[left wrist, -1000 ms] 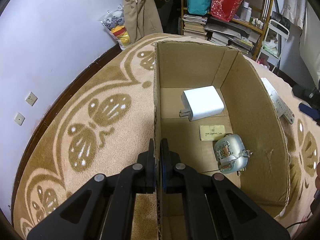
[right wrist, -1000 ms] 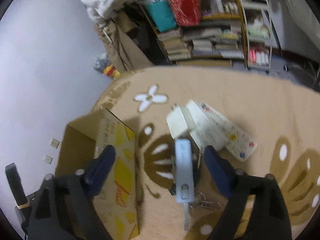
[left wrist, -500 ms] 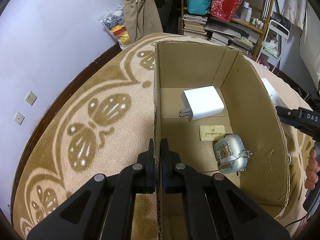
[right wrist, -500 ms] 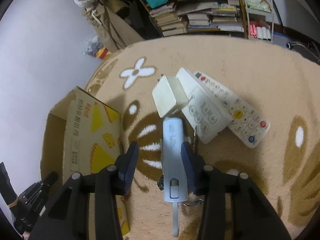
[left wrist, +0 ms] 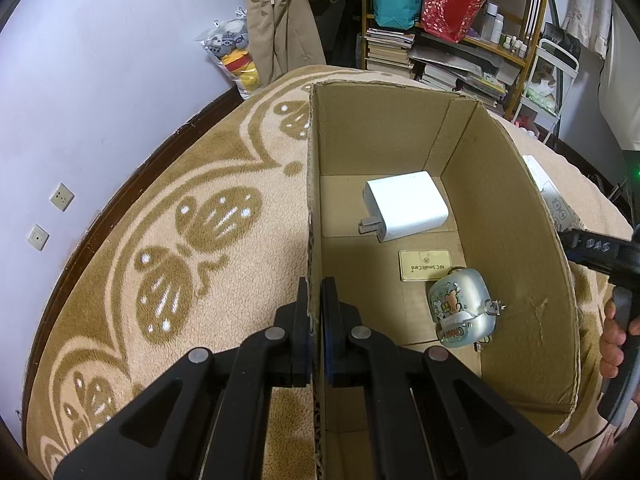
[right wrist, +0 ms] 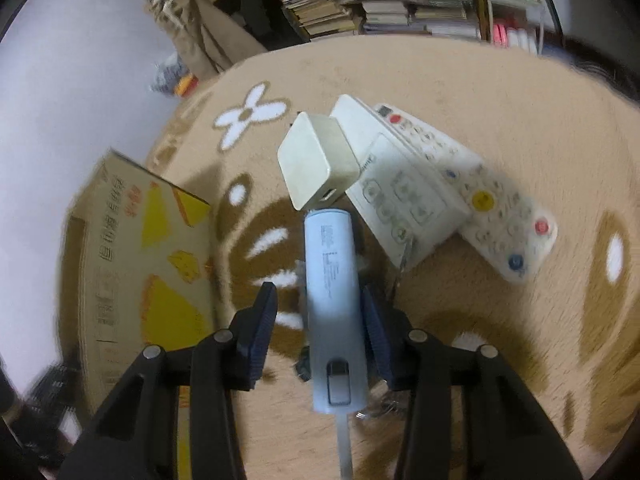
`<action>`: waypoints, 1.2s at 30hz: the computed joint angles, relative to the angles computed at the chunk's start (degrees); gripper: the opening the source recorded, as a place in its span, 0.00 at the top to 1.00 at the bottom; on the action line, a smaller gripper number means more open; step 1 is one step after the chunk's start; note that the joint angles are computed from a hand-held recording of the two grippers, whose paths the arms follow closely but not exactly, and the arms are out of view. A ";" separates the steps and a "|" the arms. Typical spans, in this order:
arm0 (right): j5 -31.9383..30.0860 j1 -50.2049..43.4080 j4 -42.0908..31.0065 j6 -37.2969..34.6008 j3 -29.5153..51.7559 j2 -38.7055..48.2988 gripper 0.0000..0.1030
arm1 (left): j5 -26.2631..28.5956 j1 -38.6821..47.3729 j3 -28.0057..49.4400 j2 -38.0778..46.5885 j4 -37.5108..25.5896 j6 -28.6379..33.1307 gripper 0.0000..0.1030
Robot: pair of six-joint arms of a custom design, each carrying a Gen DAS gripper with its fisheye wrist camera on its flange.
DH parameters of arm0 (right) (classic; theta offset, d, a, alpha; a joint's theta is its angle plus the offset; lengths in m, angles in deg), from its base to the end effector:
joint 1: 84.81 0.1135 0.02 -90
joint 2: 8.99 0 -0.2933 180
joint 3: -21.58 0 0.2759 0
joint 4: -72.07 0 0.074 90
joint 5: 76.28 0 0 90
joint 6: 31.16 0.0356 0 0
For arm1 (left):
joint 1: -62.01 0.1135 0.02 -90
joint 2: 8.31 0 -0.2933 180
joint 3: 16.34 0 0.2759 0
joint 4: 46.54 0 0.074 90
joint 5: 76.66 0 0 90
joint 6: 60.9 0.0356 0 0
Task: Organize rigid objects
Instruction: 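Move the right gripper to the light-blue power bank and grasp it, then carry the power bank into the box and release it with the right gripper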
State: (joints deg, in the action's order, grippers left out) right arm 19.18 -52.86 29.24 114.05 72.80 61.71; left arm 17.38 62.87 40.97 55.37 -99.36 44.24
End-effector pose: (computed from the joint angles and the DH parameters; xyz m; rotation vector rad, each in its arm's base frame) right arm 0.2004 0.1210 0.2014 0.5762 2.6418 0.3660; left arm 0.2203 0.0008 0.2517 0.3482 2.5763 0.0089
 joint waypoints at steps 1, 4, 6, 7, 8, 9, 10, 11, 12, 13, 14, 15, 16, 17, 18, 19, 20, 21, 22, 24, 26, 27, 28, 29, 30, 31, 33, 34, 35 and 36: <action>1.60 0.69 -1.03 0.10 0.84 1.06 0.58 | -0.02 -0.01 -0.01 0.00 0.02 0.07 0.96; 4.60 2.52 -3.03 -0.40 2.08 2.47 0.71 | 0.27 0.30 -0.21 -0.11 0.07 0.37 0.96; 5.10 3.03 -3.82 -0.75 2.05 1.93 0.71 | 0.00 0.12 -0.26 -0.20 0.06 0.30 0.96; 5.60 3.37 -4.13 -0.25 1.84 1.24 0.71 | 0.01 0.10 -0.23 -0.12 0.14 0.33 0.96; 6.56 3.91 -4.33 0.46 1.58 0.31 0.71 | 0.05 0.29 -0.31 -0.19 0.18 0.60 0.96; 7.05 4.14 -4.31 0.59 1.28 -0.90 0.71 | 0.06 0.19 -0.30 -0.12 0.20 0.44 0.96; 7.07 4.25 -4.27 0.80 1.31 -1.38 0.71 | 0.06 0.10 -0.29 -0.13 0.18 0.32 0.96; 7.19 4.15 -4.52 1.05 1.67 -1.78 0.71 | 0.05 0.15 -0.33 -0.17 0.20 0.39 0.96; 7.63 4.15 -4.96 1.36 2.05 -2.44 0.71 | -0.05 0.07 -0.30 -0.15 0.17 0.39 0.96; 8.39 4.18 -5.30 1.63 2.48 -3.22 0.71 | -0.03 0.10 -0.25 -0.10 0.16 0.37 0.96; 9.10 4.24 -5.60 1.83 2.77 -4.29 0.71 | 0.06 0.24 -0.23 -0.05 0.12 0.42 0.96; 9.14 3.78 -5.27 1.64 3.06 -4.62 0.71 | 0.02 0.14 -0.28 -0.08 0.17 0.38 0.96; 9.23 3.45 -5.15 1.81 3.25 -5.56 0.71 | 0.07 0.20 -0.37 -0.12 0.21 0.37 0.96; 9.43 3.34 -5.19 2.12 3.36 -6.63 0.71 | 0.22 0.37 -0.50 -0.20 0.25 0.42 0.96; 9.65 3.33 -5.18 2.21 3.65 -6.97 0.71 | 0.13 0.21 -0.50 -0.19 0.26 0.29 0.96; 9.86 3.35 -5.16 2.39 3.97 -7.56 0.71 | 0.12 0.23 -0.51 -0.19 0.28 0.37 0.96; 9.64 3.35 -4.84 2.90 3.98 -8.58 0.71 | 0.18 0.33 -0.59 -0.24 0.29 0.42 0.96; 9.29 3.32 -4.45 3.16 4.12 -9.09 0.71 | 0.15 0.27 -0.56 -0.21 0.30 0.35 0.96; 9.53 3.71 -4.51 3.33 4.67 -9.50 0.71 | 0.11 0.23 -0.51 -0.18 0.28 0.35 0.96; 11.71 5.77 -5.40 2.97 6.92 -8.94 0.71 | 0.11 0.25 -0.49 -0.17 0.27 0.43 0.96; 13.30 7.47 -5.74 2.52 8.85 -8.07 0.71 | 0.08 0.26 -0.58 -0.22 0.26 0.56 0.96; 13.88 8.54 -5.57 2.03 10.20 -7.37 0.71 | -0.05 0.13 -0.50 -0.16 0.23 0.53 0.96; 14.34 9.32 -5.54 1.79 11.09 -6.95 0.71 | -0.29 -0.04 -0.48 -0.19 0.09 0.61 0.96; 14.80 10.15 -5.62 1.48 12.22 -6.39 0.71 | -0.59 -0.15 -0.49 -0.26 0.03 0.75 0.96; 15.15 11.11 -5.72 1.29 13.48 -5.78 0.71 | -0.68 -0.39 -0.34 -0.23 -0.12 0.51 0.96; 15.33 12.12 -5.46 1.01 14.61 -5.34 0.71 | -0.78 -0.53 -0.28 -0.25 -0.16 0.42 0.96; 16.34 14.28 -5.40 -0.02 16.77 -4.67 0.71 | -0.65 -0.47 -0.24 -0.28 -0.26 0.27 0.96; 17.29 15.55 -5.64 -0.78 18.19 -4.18 0.71 | -0.58 -0.55 -0.05 -0.22 -0.38 0.05 0.96; 17.74 16.35 -5.55 -1.06 18.99 -3.99 0.71 | -0.48 -0.51 0.04 -0.23 -0.51 -0.04 0.96; 17.67 16.90 -5.19 -0.95 19.90 -3.54 0.71 | -0.51 -0.58 0.10 -0.30 -0.63 -0.11 0.96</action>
